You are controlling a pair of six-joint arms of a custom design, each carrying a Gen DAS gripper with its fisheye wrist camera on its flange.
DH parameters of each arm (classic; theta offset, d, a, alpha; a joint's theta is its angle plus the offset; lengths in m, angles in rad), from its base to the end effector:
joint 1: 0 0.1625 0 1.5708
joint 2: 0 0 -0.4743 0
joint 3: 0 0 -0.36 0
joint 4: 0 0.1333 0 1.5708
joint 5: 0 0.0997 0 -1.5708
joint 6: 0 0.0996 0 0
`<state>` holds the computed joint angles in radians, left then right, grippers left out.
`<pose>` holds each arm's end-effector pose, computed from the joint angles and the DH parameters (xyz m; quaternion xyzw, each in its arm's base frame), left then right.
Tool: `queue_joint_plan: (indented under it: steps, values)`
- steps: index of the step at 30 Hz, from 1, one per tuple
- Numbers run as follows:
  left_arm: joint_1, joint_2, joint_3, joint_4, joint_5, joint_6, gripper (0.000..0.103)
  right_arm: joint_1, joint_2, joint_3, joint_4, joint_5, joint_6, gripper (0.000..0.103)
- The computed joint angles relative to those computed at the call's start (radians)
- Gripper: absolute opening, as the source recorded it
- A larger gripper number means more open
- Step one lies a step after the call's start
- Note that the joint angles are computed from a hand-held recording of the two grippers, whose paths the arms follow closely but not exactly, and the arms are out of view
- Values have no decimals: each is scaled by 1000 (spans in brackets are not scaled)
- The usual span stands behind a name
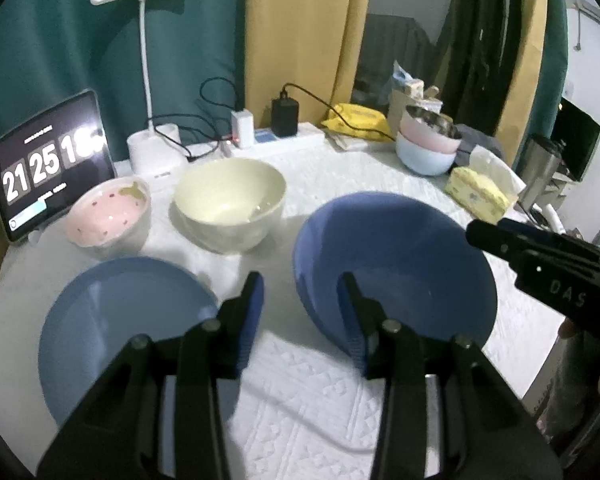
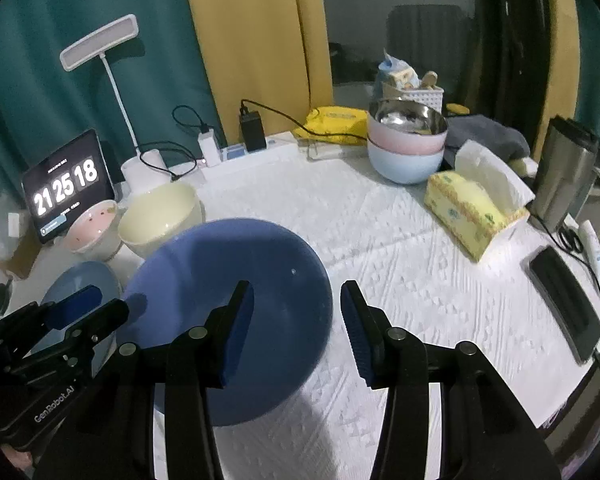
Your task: Organize plates and bowls
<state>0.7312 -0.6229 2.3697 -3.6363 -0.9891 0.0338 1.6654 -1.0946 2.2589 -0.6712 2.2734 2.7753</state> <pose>-0.2042 -0.4357 0.0370 0.3588 0.8763 -0.2509 0.2009 0.1045 -0.3713 0.1296 0.0122 -0.8249 0.4374 0.3579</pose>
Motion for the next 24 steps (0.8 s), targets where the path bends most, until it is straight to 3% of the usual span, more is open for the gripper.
queue_joint_plan:
  steps: [24]
  values:
    - [64, -64, -63, -23, 44, 73, 46, 93, 77, -164, 97, 14, -55, 48]
